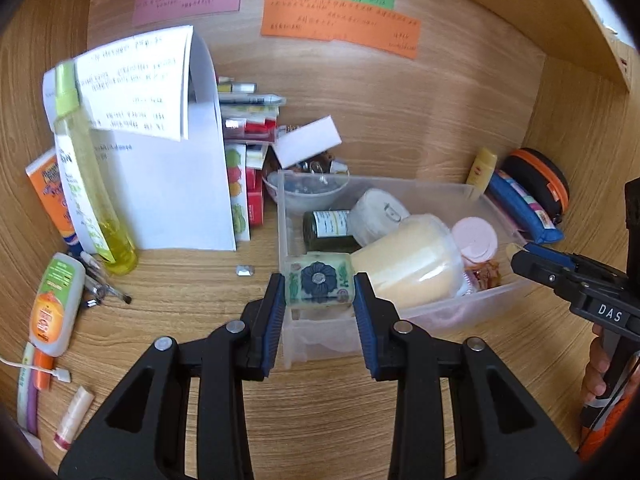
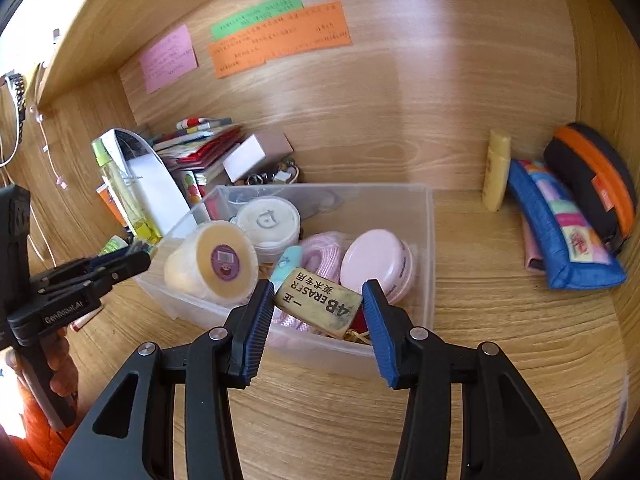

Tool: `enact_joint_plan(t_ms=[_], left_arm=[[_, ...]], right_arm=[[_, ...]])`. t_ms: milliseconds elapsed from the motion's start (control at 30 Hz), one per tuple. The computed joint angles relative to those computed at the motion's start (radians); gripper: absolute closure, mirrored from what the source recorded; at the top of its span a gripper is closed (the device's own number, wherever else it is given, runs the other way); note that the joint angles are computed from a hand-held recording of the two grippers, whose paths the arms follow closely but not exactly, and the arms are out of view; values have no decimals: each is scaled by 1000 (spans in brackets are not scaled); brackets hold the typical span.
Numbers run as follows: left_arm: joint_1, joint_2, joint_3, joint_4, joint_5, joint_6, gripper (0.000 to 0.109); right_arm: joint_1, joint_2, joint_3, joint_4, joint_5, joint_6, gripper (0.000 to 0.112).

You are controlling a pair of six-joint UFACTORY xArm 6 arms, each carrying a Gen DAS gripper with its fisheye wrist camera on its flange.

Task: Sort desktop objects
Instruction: 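Release the green tile into the box with left tool while right tool releases eraser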

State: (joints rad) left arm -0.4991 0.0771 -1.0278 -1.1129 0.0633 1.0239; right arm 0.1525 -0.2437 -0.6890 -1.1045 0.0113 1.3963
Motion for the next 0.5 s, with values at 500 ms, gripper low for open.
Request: enact_joint_plan(t_ms=[500], left_arm=[[37,9,-11,15,82,-28,65]], right_arm=[[22,45,-48,-137,54,96,61]])
